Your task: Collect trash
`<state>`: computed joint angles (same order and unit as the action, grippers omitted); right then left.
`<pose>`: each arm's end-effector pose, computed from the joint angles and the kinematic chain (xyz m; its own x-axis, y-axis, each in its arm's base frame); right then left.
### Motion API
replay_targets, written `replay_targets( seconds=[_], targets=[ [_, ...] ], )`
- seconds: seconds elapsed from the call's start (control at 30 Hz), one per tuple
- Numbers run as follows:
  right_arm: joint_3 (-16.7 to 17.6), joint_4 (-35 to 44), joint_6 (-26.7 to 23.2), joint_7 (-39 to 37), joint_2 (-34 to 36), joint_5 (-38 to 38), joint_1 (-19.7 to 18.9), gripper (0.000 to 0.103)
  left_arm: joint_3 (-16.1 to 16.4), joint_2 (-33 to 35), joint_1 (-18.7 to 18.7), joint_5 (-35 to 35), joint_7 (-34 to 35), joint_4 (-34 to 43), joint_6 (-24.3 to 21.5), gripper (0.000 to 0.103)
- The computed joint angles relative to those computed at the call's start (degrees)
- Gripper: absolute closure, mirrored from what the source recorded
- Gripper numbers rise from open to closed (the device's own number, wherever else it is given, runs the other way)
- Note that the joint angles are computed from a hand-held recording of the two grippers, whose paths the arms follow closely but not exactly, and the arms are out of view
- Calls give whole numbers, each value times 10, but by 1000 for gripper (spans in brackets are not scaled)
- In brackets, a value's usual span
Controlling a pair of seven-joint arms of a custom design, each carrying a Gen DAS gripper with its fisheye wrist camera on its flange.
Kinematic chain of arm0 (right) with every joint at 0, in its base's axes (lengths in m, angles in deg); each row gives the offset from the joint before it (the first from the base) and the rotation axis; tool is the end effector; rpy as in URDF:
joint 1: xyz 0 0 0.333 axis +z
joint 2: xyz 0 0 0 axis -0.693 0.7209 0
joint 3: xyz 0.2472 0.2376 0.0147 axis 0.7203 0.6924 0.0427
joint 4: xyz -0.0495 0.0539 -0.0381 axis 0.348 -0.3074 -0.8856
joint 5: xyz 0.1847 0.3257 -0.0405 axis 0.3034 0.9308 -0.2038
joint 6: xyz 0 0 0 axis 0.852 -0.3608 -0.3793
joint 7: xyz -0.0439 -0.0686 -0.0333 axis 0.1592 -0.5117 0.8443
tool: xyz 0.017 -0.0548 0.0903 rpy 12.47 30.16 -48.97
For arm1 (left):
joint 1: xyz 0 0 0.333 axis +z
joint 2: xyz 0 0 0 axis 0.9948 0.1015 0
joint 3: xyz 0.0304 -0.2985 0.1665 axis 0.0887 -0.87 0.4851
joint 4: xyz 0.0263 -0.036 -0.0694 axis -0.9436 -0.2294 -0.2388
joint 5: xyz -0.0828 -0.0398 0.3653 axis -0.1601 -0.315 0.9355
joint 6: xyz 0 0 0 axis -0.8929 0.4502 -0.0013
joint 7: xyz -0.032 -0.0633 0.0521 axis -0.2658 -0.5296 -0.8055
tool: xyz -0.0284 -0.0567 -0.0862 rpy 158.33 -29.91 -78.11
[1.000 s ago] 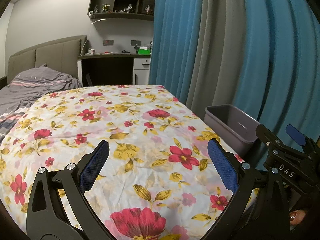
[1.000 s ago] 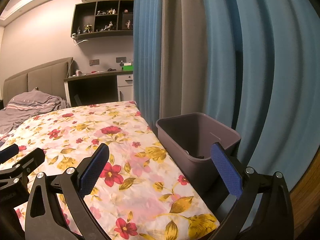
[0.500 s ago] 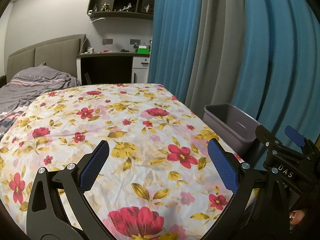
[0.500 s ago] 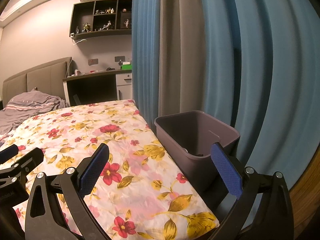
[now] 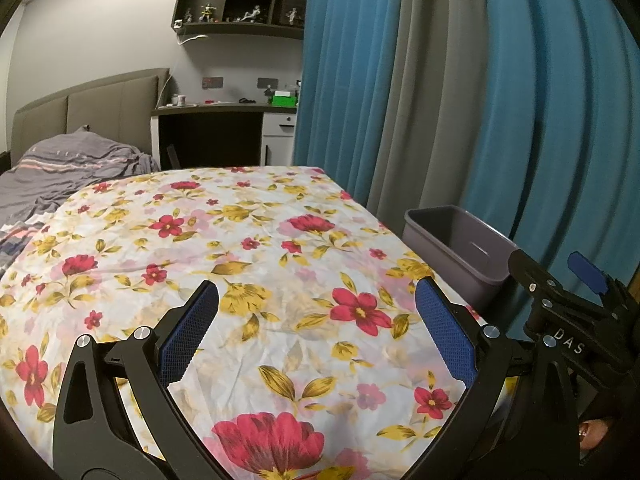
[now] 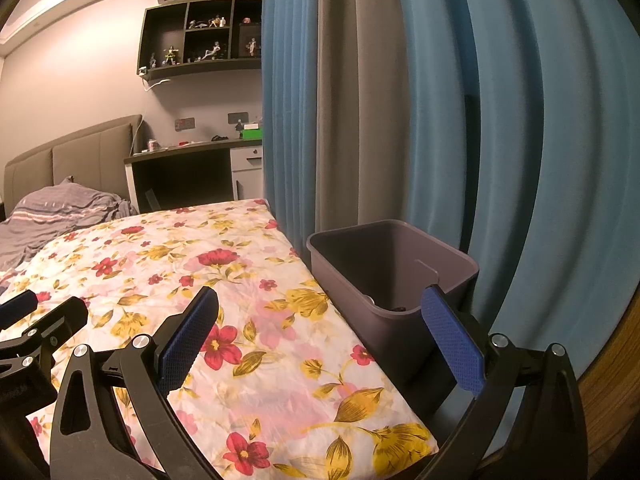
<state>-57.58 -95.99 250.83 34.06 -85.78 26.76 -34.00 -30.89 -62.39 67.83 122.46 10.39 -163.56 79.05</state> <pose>0.5334 0.1711 0.5459 0.3553 -0.9335 0.0491 -0.3322 -0.1752 -0.9268 0.4825 -0.2833 0.5141 0.3710 -0.9193 0.1313 -0.3635 -0.2739 -0.8904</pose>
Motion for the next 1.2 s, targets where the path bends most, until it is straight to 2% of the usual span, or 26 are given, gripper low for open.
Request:
replay_targets(
  seconds=[1.2],
  targets=[
    [-2,-1,1,27,-2,-29,-7,5,1,8,-5,-1,3,9,0,6]
  ],
)
